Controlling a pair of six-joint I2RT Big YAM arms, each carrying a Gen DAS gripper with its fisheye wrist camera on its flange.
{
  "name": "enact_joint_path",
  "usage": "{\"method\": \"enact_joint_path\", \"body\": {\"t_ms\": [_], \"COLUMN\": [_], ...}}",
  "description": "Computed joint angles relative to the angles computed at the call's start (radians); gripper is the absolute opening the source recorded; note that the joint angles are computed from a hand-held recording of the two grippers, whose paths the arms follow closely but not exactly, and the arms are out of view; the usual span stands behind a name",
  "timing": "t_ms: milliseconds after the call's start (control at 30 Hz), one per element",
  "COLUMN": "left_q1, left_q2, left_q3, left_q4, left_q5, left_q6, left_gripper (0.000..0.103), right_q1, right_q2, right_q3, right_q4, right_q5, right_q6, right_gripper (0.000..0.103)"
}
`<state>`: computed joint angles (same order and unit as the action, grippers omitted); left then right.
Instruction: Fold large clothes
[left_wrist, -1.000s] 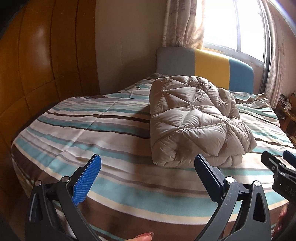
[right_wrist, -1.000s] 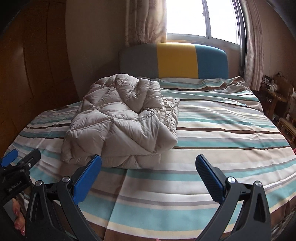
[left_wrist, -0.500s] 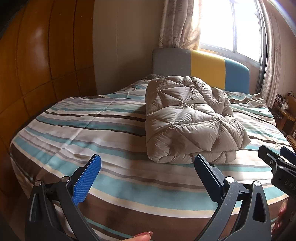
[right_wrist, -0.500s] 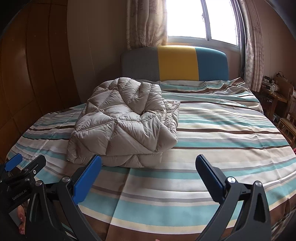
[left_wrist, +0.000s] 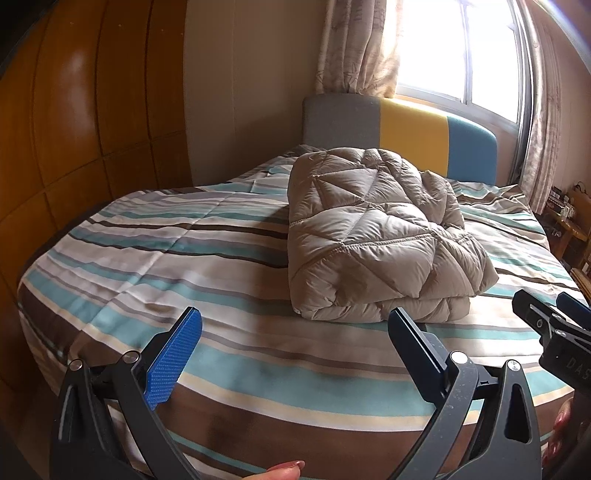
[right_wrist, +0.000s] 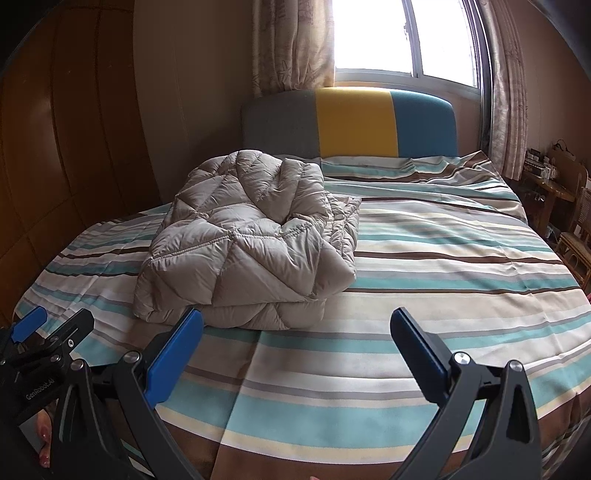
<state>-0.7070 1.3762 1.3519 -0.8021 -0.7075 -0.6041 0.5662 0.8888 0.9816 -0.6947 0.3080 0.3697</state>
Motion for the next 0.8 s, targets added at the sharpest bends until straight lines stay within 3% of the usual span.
{"method": "enact_joint_path", "body": {"t_ms": [800], "left_q1": [0.006], "left_q2": [-0.001], "left_q3": [-0.004], "left_q4": [-0.009], "left_q5": [0.022], "left_q6": [-0.019], "left_gripper": [0.1], "right_q1": [0.0], "right_q2": [0.003], "right_q3": [0.0], "right_q4": [-0.004], "right_q5": [-0.01], "right_q6": [0.002], "right_gripper": [0.101]}}
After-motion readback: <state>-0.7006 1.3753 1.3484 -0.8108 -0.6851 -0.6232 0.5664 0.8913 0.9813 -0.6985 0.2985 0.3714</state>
